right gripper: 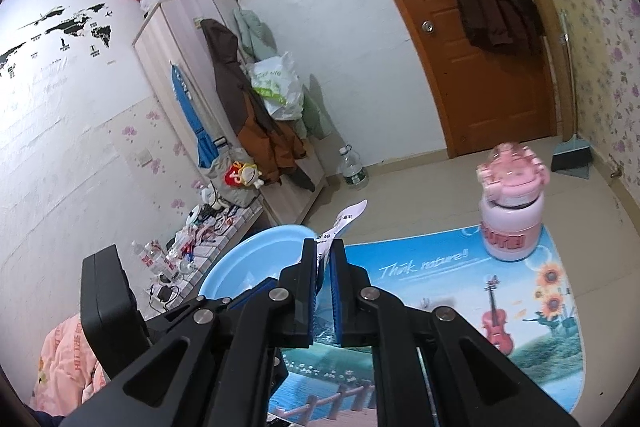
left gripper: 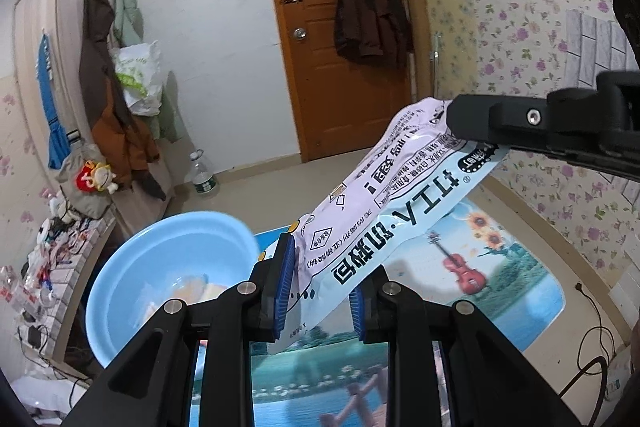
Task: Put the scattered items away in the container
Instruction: 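Carry the packet in the right tool over to the light blue basin, then lower the packet into the basin and open the right tool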
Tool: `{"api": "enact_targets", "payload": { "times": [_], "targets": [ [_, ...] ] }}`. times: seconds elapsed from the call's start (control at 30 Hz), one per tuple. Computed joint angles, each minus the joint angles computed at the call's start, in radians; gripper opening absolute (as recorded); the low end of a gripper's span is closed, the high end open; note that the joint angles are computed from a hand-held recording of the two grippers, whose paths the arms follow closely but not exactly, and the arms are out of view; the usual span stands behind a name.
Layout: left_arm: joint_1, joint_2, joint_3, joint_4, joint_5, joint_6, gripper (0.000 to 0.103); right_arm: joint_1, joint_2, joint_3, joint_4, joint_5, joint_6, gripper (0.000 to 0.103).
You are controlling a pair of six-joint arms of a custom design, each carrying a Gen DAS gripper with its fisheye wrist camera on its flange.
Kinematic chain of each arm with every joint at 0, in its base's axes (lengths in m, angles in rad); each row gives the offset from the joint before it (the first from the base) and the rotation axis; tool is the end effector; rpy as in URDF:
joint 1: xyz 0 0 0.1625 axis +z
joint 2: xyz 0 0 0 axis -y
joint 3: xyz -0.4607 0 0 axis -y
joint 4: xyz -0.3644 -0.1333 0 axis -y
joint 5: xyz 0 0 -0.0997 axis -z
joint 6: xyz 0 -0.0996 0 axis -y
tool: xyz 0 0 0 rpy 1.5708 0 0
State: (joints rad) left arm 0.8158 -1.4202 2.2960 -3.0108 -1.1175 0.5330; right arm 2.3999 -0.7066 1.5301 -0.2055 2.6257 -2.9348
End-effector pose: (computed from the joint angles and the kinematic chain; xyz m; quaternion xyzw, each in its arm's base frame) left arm -0.1690 -0.4377 0.3158 0.5119 0.7860 -0.2935 0.1845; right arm 0.4594 -0.3576 0.0846 0.0154 -0.8017 0.5657 0.1924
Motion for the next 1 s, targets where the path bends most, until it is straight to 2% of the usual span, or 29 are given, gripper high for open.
{"api": "enact_targets", "payload": {
  "times": [0.43,1.0],
  "targets": [
    [0.145,0.046,-0.088,0.003,0.021,0.040,0.024,-0.108,0.131,-0.193,0.156,-0.177,-0.004,0.008],
    [0.254,0.121,-0.183,0.014,0.046,0.057,0.024,-0.201,0.275,-0.403,0.294,-0.289,-0.010,0.009]
  ]
}}
